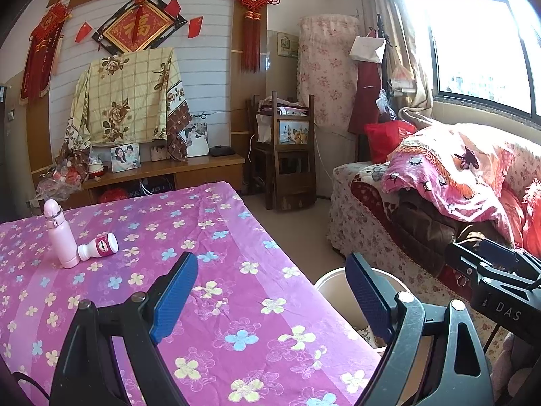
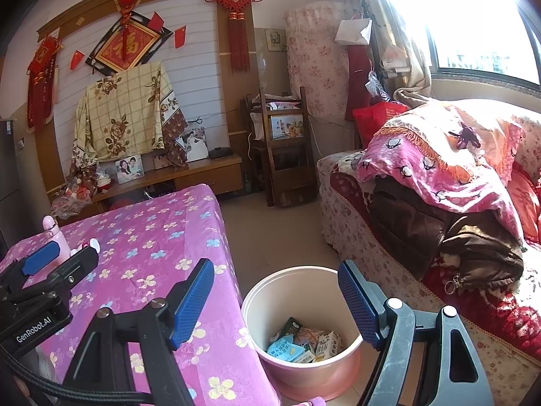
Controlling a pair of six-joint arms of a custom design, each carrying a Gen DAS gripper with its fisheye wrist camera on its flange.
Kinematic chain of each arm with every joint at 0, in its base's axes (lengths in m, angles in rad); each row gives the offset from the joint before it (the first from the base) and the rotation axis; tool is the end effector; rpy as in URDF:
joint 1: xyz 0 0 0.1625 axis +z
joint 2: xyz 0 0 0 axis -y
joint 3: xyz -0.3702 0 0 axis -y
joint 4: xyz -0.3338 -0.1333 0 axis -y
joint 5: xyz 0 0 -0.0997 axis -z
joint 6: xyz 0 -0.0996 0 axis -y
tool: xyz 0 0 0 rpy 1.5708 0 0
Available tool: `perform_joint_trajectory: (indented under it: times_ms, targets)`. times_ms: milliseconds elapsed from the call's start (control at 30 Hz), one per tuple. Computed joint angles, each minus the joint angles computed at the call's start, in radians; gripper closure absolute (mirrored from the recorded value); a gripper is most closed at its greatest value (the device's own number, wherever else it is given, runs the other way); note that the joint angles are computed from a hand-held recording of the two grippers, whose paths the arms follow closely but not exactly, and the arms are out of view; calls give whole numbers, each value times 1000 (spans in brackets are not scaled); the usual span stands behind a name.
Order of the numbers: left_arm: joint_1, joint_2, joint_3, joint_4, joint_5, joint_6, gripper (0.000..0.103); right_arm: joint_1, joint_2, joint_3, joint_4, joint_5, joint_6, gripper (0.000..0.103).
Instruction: Collect trash
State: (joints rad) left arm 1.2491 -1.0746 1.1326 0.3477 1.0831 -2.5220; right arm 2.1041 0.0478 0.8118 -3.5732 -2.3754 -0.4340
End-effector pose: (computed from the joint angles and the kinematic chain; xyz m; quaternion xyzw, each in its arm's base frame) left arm -0.0035 -0.5796 0.3424 0.2491 0.7825 -0.4980 0.2786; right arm 0.4047 -0.5645 -0.0460 0.1725 -0.7837 0.5134 0.3042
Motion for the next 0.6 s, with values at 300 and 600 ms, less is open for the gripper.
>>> perform_joint_trajectory:
  times_ms: [300, 600]
  targets:
    - [-1, 4, -2, 2, -2, 0, 14, -3, 0, 3, 3, -2, 4, 24]
    - [8, 16, -18, 22, 6, -4, 14, -7, 3, 5, 7, -1, 11, 24]
